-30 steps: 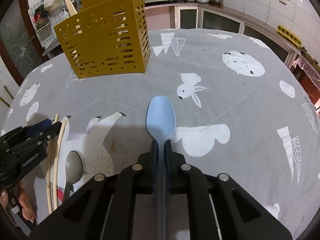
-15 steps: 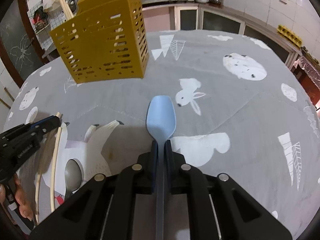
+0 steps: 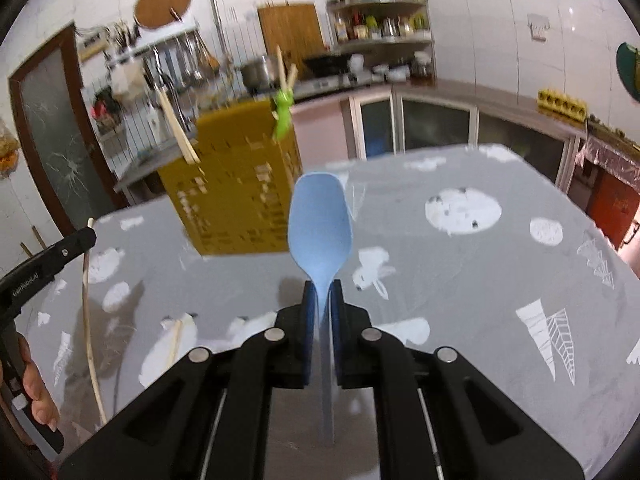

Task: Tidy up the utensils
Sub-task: 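Lower the blue spoon and chopstick into the yellow holder and open both tools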

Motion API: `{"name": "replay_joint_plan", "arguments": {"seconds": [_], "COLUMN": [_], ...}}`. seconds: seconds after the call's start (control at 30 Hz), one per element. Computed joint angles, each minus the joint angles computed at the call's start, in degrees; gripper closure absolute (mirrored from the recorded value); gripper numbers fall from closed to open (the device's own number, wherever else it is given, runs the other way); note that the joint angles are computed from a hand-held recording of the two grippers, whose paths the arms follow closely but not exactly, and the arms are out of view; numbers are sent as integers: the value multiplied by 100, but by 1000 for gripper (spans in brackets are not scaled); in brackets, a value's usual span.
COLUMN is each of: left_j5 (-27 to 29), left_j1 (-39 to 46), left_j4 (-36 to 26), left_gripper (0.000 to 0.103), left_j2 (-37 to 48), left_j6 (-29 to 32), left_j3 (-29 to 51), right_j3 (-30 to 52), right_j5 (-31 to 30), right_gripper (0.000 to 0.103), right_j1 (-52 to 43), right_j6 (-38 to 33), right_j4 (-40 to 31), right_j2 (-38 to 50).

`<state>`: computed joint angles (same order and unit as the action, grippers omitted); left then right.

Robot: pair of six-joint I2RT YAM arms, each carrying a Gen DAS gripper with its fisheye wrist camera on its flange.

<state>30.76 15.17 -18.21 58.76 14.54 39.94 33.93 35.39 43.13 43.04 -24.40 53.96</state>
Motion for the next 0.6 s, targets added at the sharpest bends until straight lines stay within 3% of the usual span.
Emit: {"name": "replay_joint_plan", "arguments": {"seconds": [0.13,0.37,0.6], "left_j5": [412,878,938], "left_j1": [378,812,839], "left_j4": [29,228,551], "left_gripper": [98,98,98], "left_j2": [-508,-1012,-1173], "left_j6": [-41,-248,-542], "left_j3": [-90,-174,-189], "right_j3": [67,295,554], "right_j5": [730,1439,1564], "right_gripper": [95,95,95], "right_j1": [575,1098,1206], "right_j6": [37,51,33], "right_j4": [43,-31,-175], "right_j2": [-6,59,139]}}
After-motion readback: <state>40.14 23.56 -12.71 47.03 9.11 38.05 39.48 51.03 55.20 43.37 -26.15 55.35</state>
